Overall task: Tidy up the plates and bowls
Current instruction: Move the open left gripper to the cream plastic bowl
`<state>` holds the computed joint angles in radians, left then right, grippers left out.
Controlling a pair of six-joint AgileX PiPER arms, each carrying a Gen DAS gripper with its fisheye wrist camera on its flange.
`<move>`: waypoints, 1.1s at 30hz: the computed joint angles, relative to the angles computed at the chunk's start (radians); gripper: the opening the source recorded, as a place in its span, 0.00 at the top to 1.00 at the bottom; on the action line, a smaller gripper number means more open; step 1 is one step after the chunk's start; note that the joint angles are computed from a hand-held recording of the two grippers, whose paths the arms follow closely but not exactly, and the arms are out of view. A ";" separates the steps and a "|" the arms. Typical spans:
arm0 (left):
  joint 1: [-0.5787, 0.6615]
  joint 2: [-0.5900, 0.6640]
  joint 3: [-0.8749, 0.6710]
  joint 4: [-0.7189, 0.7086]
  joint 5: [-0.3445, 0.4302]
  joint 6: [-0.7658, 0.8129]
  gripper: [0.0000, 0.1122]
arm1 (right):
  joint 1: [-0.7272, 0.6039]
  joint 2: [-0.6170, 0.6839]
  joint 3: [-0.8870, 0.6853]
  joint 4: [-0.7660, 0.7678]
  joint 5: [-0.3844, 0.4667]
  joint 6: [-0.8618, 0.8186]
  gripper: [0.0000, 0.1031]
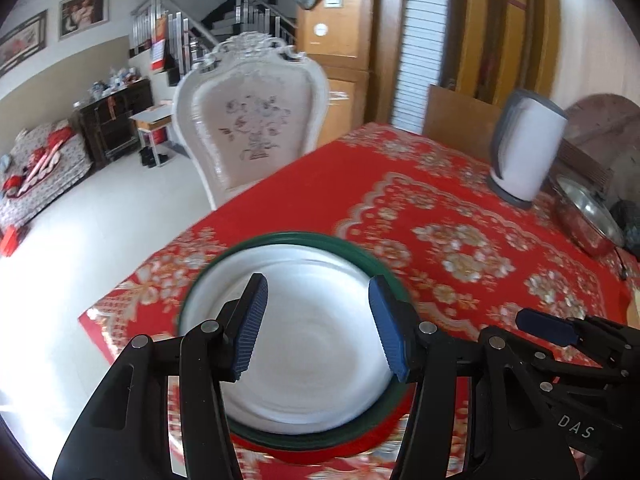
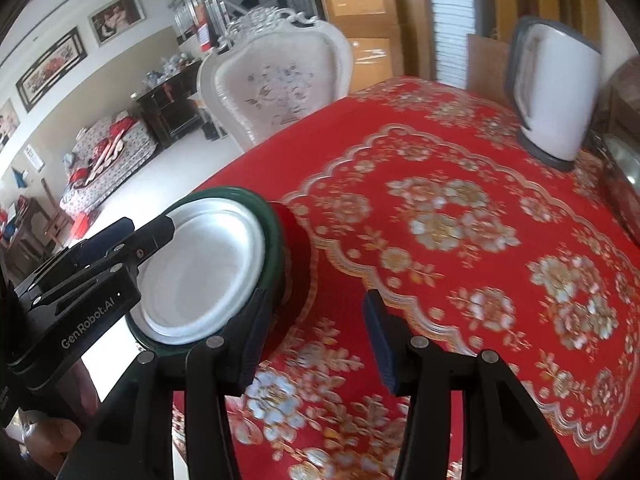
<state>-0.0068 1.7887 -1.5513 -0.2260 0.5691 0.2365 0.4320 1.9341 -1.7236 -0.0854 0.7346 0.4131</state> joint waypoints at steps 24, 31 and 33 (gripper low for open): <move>-0.532 0.099 -0.162 0.121 0.110 -0.163 0.53 | -0.394 -0.500 0.641 0.059 -0.161 -0.021 0.48; -0.728 0.331 -0.523 0.152 0.319 -0.214 0.53 | -0.744 -0.643 0.812 0.253 -0.150 -0.269 0.45; -0.765 0.386 -0.613 0.167 0.362 -0.233 0.53 | -0.841 -0.658 0.839 0.295 -0.141 -0.336 0.45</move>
